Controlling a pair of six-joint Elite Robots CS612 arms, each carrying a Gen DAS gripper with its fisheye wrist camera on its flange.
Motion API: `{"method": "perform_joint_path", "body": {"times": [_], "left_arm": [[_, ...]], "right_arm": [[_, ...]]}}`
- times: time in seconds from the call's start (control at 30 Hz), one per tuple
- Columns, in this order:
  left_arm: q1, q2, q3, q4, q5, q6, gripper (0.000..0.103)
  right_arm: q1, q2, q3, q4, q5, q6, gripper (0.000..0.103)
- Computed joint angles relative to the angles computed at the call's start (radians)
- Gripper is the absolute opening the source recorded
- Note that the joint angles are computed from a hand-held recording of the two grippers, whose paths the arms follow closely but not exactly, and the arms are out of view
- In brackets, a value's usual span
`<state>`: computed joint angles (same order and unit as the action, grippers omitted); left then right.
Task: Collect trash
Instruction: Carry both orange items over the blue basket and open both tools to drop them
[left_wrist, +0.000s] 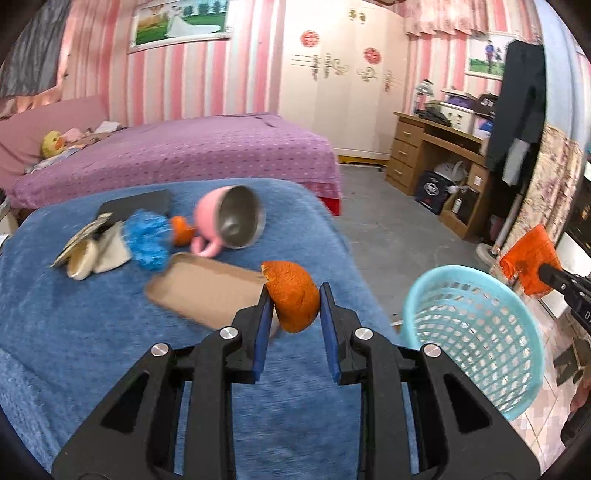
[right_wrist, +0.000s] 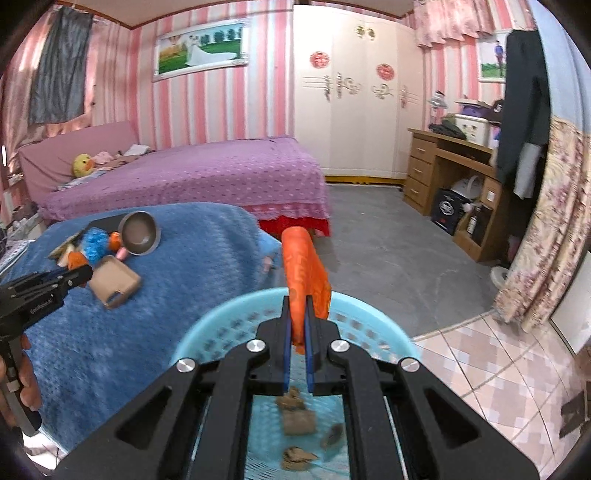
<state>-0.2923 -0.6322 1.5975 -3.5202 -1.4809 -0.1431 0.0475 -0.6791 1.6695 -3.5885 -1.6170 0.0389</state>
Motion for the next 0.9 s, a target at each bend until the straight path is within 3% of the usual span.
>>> {"method": "perform_joint_path", "body": {"times": [0.33,0.6,0.67,0.73,0.9], "left_arm": [[-0.055,0.033,-0.049,0.059,-0.08,0.018,0.024],[-0.088,0.06,-0.093,0.118,-0.142,0.054,0.026],[-0.091,0.062,-0.101,0.125,-0.147,0.058,0.041],[-0.092,0.062,-0.103,0.119,-0.137,0.048,0.08],[-0.082,0.054,-0.097,0.083,-0.078,0.023,0.091]], "right_arm": [[-0.043,-0.006,0.037,0.013,-0.028,0.019,0.006],[-0.05,-0.003,0.047,0.017,-0.034,0.031,0.006],[-0.053,-0.001,0.051,0.012,-0.033,0.036,0.006],[-0.055,0.0,0.054,0.006,-0.031,0.043,0.006],[-0.055,0.002,0.053,0.006,-0.029,0.043,0.006]]}}
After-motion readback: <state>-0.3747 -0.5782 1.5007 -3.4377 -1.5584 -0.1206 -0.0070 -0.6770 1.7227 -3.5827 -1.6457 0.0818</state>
